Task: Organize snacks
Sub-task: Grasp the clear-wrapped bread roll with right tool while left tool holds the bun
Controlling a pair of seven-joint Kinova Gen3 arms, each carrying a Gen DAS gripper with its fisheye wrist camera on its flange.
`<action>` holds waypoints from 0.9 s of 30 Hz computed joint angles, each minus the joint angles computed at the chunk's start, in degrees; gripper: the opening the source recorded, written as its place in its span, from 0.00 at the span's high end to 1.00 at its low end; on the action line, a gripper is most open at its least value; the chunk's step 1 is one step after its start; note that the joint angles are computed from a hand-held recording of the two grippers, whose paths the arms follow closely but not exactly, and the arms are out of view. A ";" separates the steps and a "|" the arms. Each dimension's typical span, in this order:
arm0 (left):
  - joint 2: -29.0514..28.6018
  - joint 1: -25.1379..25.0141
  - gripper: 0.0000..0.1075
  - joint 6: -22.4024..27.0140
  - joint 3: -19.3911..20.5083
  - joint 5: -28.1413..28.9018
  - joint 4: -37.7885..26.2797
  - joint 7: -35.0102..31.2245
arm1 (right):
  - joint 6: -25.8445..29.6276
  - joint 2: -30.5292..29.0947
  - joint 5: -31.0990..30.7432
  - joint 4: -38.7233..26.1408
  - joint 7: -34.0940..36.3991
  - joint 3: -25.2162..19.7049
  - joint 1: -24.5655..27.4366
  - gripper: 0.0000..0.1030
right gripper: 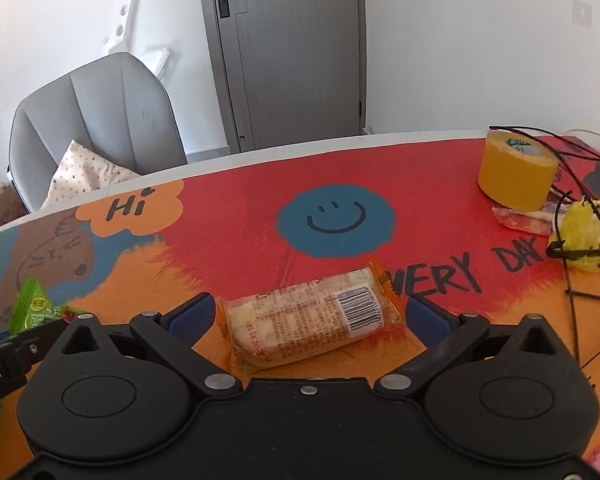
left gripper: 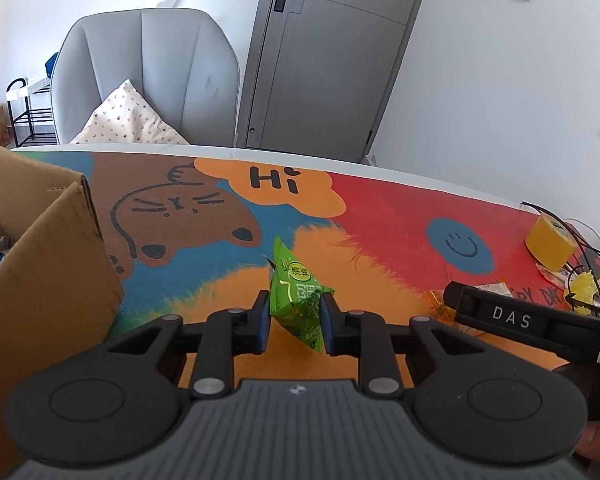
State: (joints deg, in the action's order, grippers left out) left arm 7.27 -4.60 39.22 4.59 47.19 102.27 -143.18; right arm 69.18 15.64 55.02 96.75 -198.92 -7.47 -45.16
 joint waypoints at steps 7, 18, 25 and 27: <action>0.22 -0.35 0.78 0.27 -0.13 0.06 -0.29 -0.05 | -1.38 1.63 0.12 -1.70 -0.80 1.10 1.02 0.00; 0.74 -0.81 0.78 0.66 0.05 -0.02 -0.72 0.41 | 3.16 3.71 -3.65 -3.99 1.57 2.38 -1.11 0.05; -0.93 -1.23 0.78 2.51 -0.42 1.98 0.71 -2.06 | 6.96 2.48 -2.58 -2.01 -0.09 1.20 -3.23 0.64; -1.65 -1.42 0.78 3.28 -0.89 2.80 1.16 -3.10 | 4.27 -0.12 -2.23 0.22 -2.40 -0.68 -1.91 0.65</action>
